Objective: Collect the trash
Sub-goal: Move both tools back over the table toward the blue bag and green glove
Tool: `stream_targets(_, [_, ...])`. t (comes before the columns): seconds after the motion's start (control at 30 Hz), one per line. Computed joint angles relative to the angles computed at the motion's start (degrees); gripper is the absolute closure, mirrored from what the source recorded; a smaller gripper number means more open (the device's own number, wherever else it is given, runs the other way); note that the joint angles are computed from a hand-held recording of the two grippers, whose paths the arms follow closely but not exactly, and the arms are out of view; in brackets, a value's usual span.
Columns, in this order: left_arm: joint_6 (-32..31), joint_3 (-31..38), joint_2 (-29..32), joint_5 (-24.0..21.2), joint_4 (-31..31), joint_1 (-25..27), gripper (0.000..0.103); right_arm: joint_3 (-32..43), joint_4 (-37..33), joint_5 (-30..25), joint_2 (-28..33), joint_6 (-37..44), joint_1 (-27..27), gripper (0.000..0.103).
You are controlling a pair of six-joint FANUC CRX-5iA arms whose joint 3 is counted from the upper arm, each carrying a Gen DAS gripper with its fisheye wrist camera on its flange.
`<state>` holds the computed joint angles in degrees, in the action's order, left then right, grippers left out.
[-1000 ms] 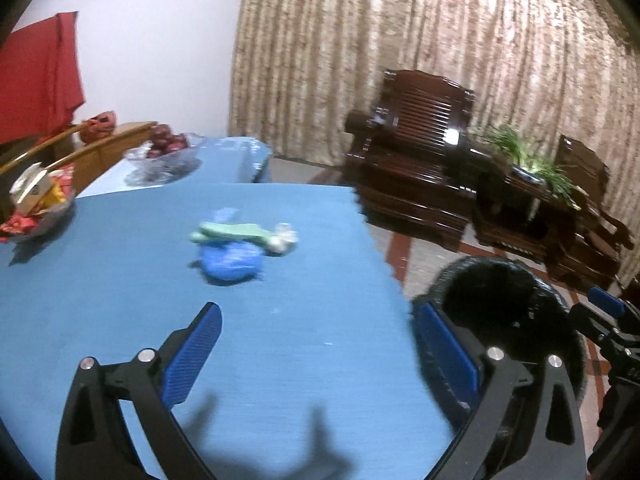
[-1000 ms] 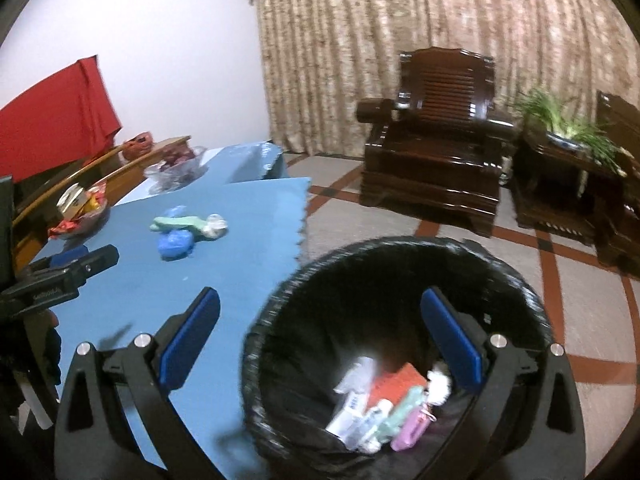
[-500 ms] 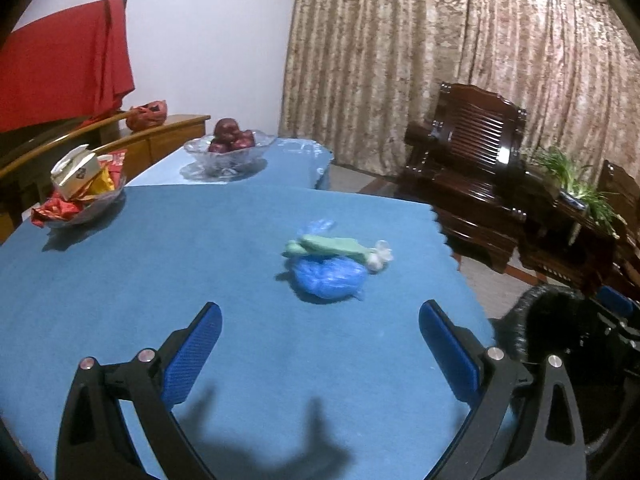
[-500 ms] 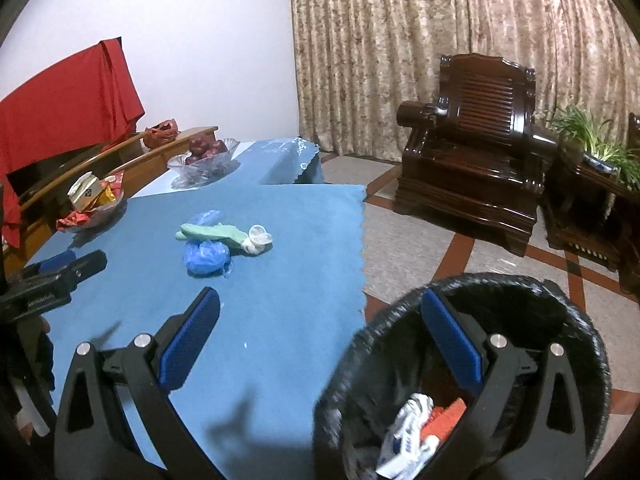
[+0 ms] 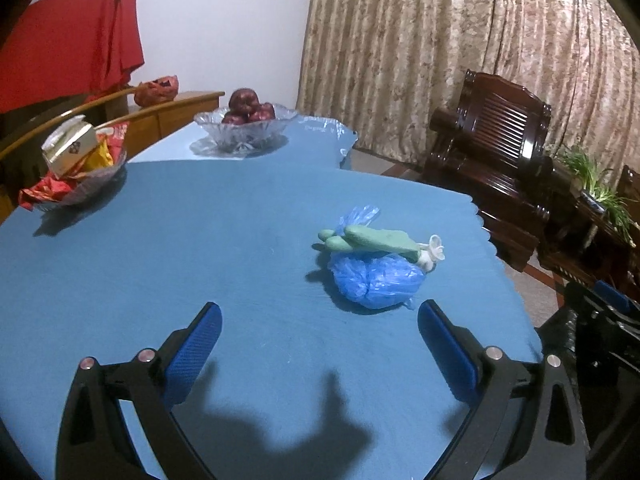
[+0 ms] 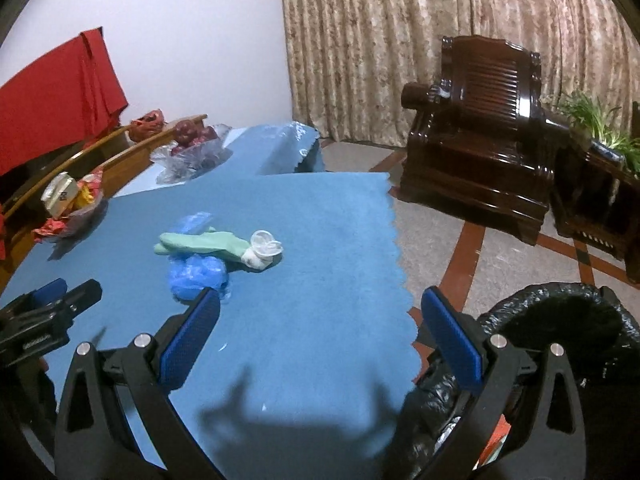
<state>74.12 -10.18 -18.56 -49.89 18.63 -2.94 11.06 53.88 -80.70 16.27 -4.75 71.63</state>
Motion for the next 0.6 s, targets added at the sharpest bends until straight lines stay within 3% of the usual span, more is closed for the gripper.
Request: stream_targets(0.6, [3.7, 6.7, 13.4, 0.9, -1.4, -6.7, 0.009, 2.7, -3.5, 2.4, 3.6, 1.4, -6.6, 0.005])
